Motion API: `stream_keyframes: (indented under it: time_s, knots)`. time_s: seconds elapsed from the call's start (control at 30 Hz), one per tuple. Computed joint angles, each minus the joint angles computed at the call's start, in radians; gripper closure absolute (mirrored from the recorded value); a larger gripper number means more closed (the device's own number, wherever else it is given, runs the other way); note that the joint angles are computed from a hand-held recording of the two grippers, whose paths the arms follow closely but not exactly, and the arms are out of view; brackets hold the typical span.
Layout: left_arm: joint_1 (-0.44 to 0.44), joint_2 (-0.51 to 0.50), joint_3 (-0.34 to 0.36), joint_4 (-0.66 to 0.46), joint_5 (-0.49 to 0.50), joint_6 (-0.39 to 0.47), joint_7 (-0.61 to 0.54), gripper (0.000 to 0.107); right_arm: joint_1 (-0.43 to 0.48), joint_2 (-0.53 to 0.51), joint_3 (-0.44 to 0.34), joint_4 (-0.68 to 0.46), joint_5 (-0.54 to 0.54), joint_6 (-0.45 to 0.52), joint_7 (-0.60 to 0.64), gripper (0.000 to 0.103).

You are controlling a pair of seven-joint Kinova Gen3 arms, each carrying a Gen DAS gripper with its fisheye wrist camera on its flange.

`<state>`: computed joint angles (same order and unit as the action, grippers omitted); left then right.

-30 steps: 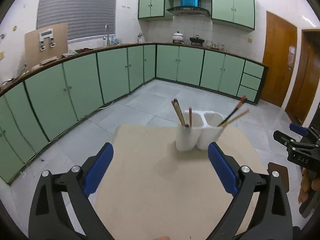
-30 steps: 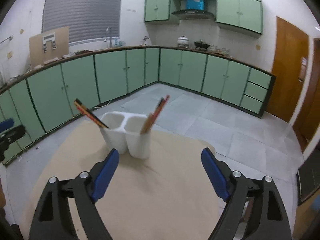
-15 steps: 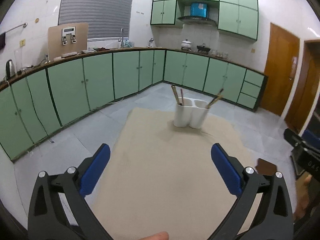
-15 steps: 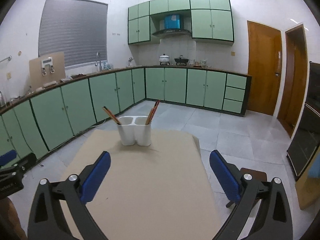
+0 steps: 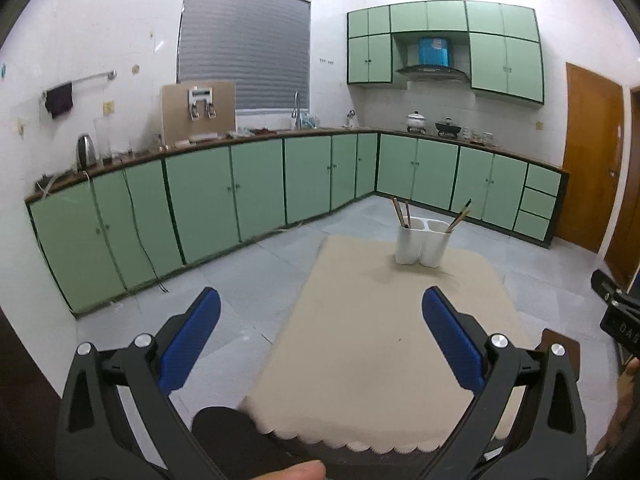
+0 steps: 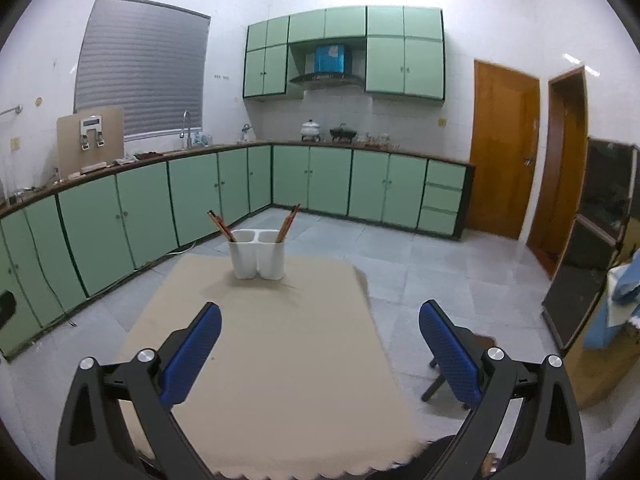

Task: Organize utensils

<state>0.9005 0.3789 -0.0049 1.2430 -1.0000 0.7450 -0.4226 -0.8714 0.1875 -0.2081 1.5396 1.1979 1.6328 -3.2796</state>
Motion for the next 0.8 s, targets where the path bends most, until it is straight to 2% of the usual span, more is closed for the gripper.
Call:
stream_keyframes:
  time_s: [0.1,0.3,0.53,0.67,0.8]
  knots:
    - [0.038,-0.047,0.001,0.065,-0.063,0.006,0.051,0.010,-0.058,0.011,-0.009,-0.002,0.008,0.103,-0.027,0.006]
    - [0.026,-0.079,0.061,0.099,-0.072,0.018,0.067,0.010,-0.103,-0.015,-0.053,0.028,-0.008,0.166,-0.121,0.006]
    - [0.050,-0.073,0.080,0.085,-0.132,0.136,0.126,0.010,-0.107,-0.026,-0.067,0.053,-0.001,0.171,-0.147,0.006]
    - [0.048,-0.074,0.089,0.086,-0.150,0.160,0.160,0.010,-0.105,-0.034,-0.074,0.063,-0.006,0.165,-0.160,0.006]
    - [0.063,-0.076,0.089,0.108,-0.213,0.182,0.226,0.010,-0.105,-0.035,-0.079,0.069,-0.008,0.171,-0.168,0.006]
